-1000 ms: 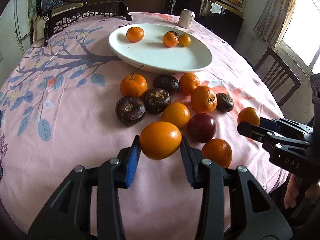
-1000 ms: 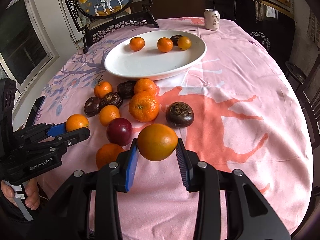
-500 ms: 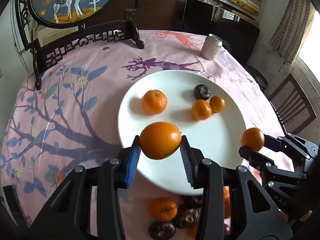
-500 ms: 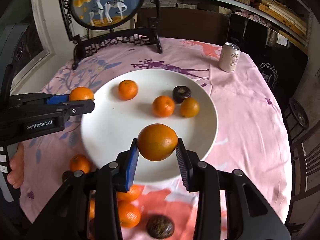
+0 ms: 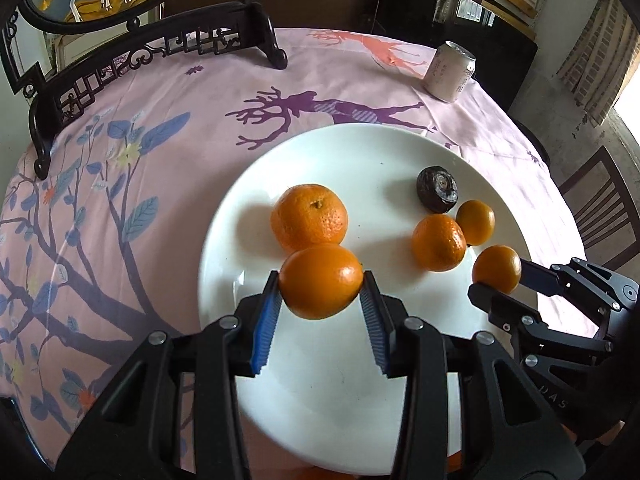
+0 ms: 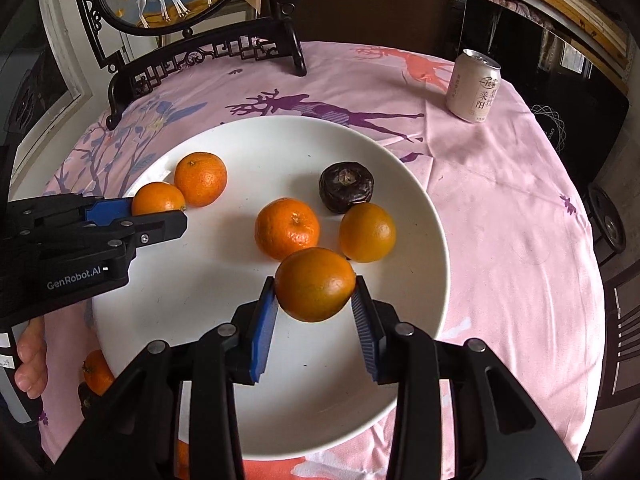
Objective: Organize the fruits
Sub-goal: 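Carry both fruits onto the white plate and open both grippers, then grasp a large orange with the right gripper while the left gripper grasps a dark brown fruit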
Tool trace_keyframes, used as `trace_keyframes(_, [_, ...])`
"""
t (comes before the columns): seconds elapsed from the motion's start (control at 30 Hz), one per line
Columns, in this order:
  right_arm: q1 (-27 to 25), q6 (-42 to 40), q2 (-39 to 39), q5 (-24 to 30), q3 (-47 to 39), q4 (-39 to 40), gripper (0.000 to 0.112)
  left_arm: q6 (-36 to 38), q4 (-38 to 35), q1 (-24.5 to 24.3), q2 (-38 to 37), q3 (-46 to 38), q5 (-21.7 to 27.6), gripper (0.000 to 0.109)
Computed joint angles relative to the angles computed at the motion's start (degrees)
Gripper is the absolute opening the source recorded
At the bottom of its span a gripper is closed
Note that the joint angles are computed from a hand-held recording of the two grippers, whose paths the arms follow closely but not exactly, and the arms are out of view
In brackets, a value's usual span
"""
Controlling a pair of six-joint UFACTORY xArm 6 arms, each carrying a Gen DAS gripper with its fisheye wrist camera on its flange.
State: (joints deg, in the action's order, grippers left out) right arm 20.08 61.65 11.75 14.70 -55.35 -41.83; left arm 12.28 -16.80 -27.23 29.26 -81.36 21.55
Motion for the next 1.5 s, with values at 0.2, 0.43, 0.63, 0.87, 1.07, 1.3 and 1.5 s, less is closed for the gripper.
trace_keyframes(0.2, [1.7,11.4,-4.5,5.5,0.7,-13.1,0.062,4.5,-6.4,0.0,-5.5,5.5,-5.9,0.082])
trace_keyframes(0.43, [9.9,26.4,-22.1,10.3,15.0,-20.1,0.097,23.2,-27.0,-1.5,-25.3,27.1,-14.1,0.094])
trace_keyframes(0.63, [21.9,42.2,-25.8,18.8,21.0,-24.0,0.099,41.4,-51.2,-6.2,-35.4,41.7,-22.0,0.094])
trace_keyframes(0.87, [24.2,42.8,-25.7,19.8,21.2,-22.2,0.098,38.2,-48.2,-7.3,-37.7,47.9,-22.7,0.094])
trace_keyframes(1.07, [25.8,43.4,-25.9,19.4,21.7,-21.6,0.099,35.5,-45.9,-6.4,-38.3,50.4,-22.9,0.094])
trace_keyframes(1.3, [26.8,43.6,-20.4,8.7,21.2,-21.0,0.098,34.1,-43.2,-5.6,-37.3,51.6,-22.9,0.094])
trace_keyframes(1.5, [24.9,41.1,-14.0,1.8,19.0,-19.3,0.047,35.1,-43.5,-5.7,-36.2,51.3,-23.1,0.094])
